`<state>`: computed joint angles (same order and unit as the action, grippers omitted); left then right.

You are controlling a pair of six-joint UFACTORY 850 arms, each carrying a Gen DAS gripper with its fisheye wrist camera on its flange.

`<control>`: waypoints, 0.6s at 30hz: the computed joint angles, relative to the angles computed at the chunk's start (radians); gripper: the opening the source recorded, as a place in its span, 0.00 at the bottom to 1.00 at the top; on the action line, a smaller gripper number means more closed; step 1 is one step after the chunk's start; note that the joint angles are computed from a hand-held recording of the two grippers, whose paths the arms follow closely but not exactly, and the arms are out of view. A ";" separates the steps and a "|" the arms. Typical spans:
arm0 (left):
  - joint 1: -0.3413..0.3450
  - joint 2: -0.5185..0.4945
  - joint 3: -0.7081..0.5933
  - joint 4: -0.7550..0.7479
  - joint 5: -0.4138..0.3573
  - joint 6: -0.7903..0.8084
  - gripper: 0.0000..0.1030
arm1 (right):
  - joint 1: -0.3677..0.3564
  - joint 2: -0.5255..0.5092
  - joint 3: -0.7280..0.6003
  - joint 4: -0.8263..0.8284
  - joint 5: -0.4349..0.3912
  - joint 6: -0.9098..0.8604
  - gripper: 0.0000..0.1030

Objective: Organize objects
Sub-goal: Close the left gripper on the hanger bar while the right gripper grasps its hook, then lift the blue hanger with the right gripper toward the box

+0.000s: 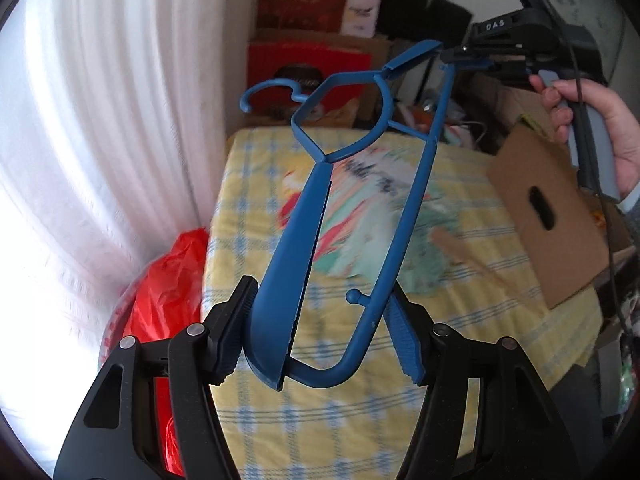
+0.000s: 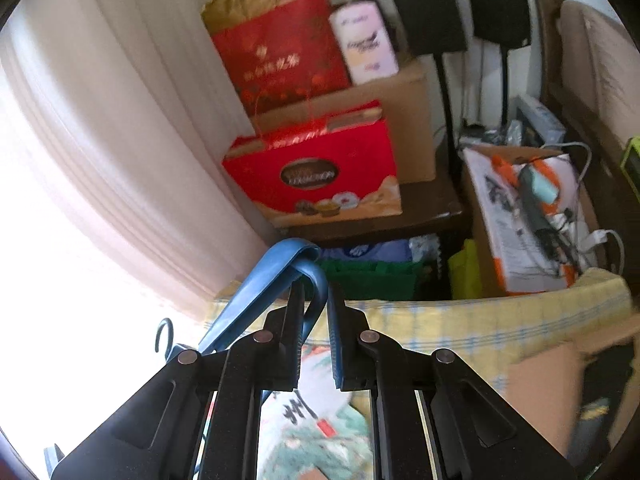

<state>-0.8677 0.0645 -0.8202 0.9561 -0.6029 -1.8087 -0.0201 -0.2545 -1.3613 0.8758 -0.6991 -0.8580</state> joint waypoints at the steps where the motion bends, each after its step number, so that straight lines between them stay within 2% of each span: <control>1: -0.008 -0.001 -0.014 -0.002 -0.005 0.015 0.58 | -0.017 0.012 0.003 0.003 -0.008 -0.002 0.10; 5: -0.037 -0.026 -0.075 0.007 -0.012 0.061 0.58 | -0.099 0.052 0.009 0.020 -0.050 -0.020 0.10; 11: -0.072 -0.099 -0.200 0.024 0.027 0.114 0.57 | -0.236 0.077 -0.005 0.013 -0.089 -0.030 0.10; 13: -0.081 -0.138 -0.252 0.025 0.028 0.133 0.48 | -0.271 0.076 -0.018 0.003 -0.094 -0.023 0.10; 14: -0.084 -0.153 -0.273 0.017 0.022 0.149 0.37 | -0.296 0.075 -0.026 -0.002 -0.092 -0.019 0.11; 15: -0.080 -0.165 -0.291 0.003 0.045 0.172 0.34 | -0.314 0.071 -0.033 -0.001 -0.096 -0.017 0.11; 17: -0.056 -0.202 -0.324 -0.070 0.149 0.230 0.33 | -0.353 0.065 -0.046 0.004 -0.109 -0.011 0.12; 18: -0.058 -0.230 -0.351 -0.085 0.146 0.251 0.33 | -0.372 0.064 -0.049 0.000 -0.111 -0.012 0.12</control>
